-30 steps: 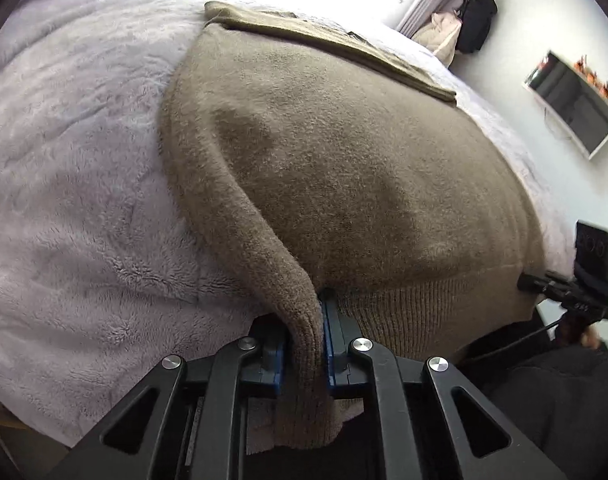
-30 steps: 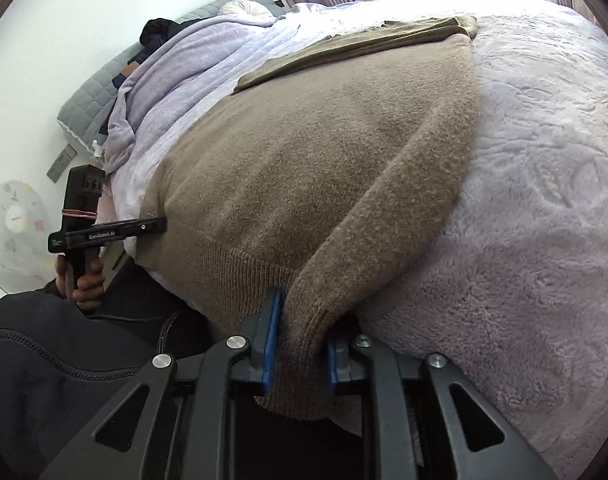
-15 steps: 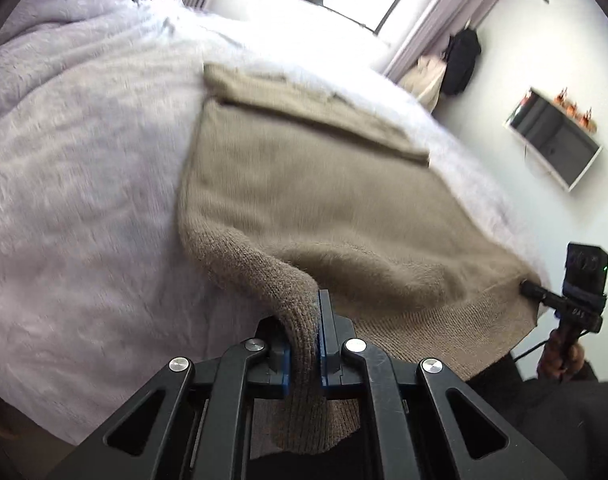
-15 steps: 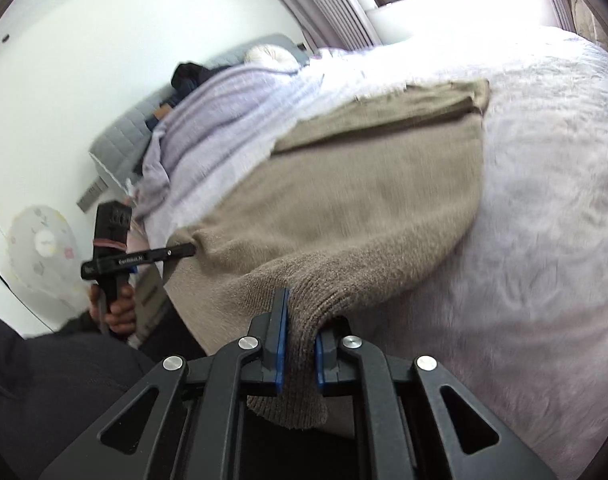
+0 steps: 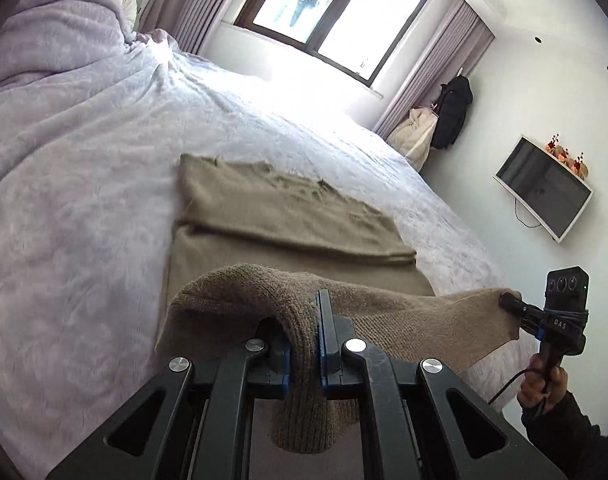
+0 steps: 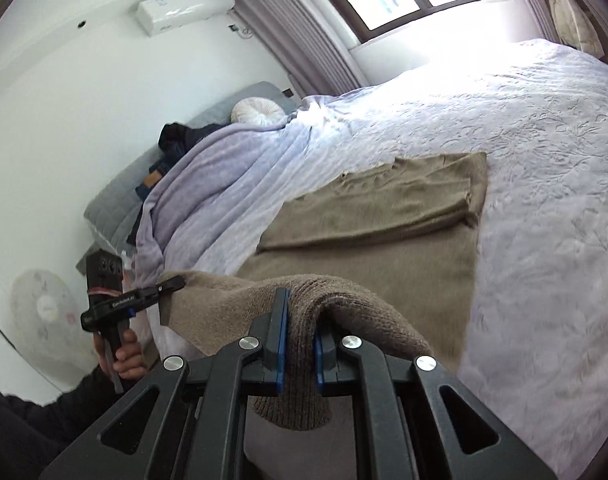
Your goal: Fold small clothes
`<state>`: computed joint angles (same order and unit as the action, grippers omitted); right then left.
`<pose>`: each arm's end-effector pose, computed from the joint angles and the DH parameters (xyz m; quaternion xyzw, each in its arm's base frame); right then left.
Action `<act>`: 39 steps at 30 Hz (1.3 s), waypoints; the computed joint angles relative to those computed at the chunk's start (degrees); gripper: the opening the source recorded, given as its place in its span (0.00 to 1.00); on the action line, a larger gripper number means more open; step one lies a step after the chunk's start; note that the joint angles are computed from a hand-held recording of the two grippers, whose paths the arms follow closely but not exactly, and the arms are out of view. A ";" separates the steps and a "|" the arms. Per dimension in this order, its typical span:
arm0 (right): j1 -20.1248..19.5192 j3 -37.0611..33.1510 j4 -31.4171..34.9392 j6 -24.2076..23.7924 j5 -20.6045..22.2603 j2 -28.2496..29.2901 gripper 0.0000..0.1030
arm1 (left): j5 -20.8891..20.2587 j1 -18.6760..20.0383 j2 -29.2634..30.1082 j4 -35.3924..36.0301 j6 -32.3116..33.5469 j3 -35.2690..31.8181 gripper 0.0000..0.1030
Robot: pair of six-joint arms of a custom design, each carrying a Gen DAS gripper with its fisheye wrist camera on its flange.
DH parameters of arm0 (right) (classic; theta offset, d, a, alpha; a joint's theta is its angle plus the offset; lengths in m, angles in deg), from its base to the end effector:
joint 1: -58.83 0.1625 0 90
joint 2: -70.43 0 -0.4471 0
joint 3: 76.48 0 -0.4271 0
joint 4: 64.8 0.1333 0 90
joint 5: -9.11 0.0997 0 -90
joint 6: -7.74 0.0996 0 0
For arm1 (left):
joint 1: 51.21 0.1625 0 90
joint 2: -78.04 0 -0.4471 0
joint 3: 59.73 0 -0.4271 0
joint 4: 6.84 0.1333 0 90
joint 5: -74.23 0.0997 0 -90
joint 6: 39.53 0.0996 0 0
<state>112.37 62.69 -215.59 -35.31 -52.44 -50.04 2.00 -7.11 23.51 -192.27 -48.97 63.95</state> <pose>-0.0392 -0.3572 0.4128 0.1401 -0.8981 0.4143 0.0463 -0.2759 -0.4953 0.0866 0.2676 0.9248 -0.2688 0.0289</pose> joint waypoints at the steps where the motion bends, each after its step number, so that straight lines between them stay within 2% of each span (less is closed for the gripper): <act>1: 1.00 -1.34 -1.35 1.87 -0.40 1.96 0.11 | -0.09 0.27 0.85 0.36 0.41 -1.58 0.10; 9: 8.01 -11.97 -8.76 13.25 -7.55 16.93 0.11 | -1.39 4.59 8.63 8.54 -0.84 -15.70 0.10; 15: 11.20 -19.52 -10.03 18.36 -10.86 24.39 0.11 | -2.45 6.35 13.07 13.03 -1.15 -24.27 0.10; 19: 12.45 -24.95 -10.22 20.57 -12.67 29.25 0.11 | -2.32 7.48 16.47 16.68 -0.25 -30.65 0.10; 24: 12.35 -32.86 -8.61 23.95 -15.16 36.61 0.11 | -3.54 11.27 22.61 22.95 -3.77 -40.62 0.10; 28: 12.26 -38.90 -5.63 27.08 -21.73 42.80 0.15 | -5.09 13.85 26.81 35.27 -8.08 -47.71 0.11; 30: 12.12 -40.82 -3.12 28.25 -24.70 44.38 0.15 | -5.99 14.25 26.53 34.72 -7.05 -47.12 0.20; 31: 11.93 -40.95 -2.76 28.21 -24.88 44.48 0.16 | -7.15 14.41 25.87 34.03 -6.55 -46.43 0.26; 32: 11.76 -40.77 -2.82 28.10 -24.53 44.26 0.18 | -8.26 14.55 25.12 33.04 -6.58 -45.68 0.51; 33: 11.68 -40.32 -3.37 27.97 -24.27 43.81 0.23 | -8.93 14.55 24.25 30.93 -7.15 -44.51 0.91; 34: 11.64 -39.77 -4.16 28.00 -23.76 43.17 0.27 | -8.66 14.43 23.07 26.74 -8.46 -42.49 1.00; 35: 11.62 -39.16 -5.03 28.10 -23.27 42.43 0.39 | -8.44 14.23 22.01 22.68 -9.43 -40.65 0.99; 36: 11.72 -38.35 -6.36 28.29 -22.78 41.63 0.57 | -8.76 14.22 21.23 21.02 -9.69 -39.73 0.99; 37: 11.77 -37.39 -7.73 28.32 -22.23 40.65 0.68 | -8.78 14.13 20.32 21.12 -9.75 -39.19 0.99; 38: 12.01 -36.05 -9.94 28.32 -22.24 39.52 0.83 | -7.74 13.84 19.56 20.91 -10.15 -38.41 0.99; 39: 12.22 -34.56 -12.42 28.06 -22.38 38.37 0.84 | -6.33 13.36 18.63 20.07 -10.19 -37.06 0.99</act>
<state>124.59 28.13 -228.00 -7.25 -74.82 -11.67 -4.33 6.25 42.14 -172.21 -59.16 26.89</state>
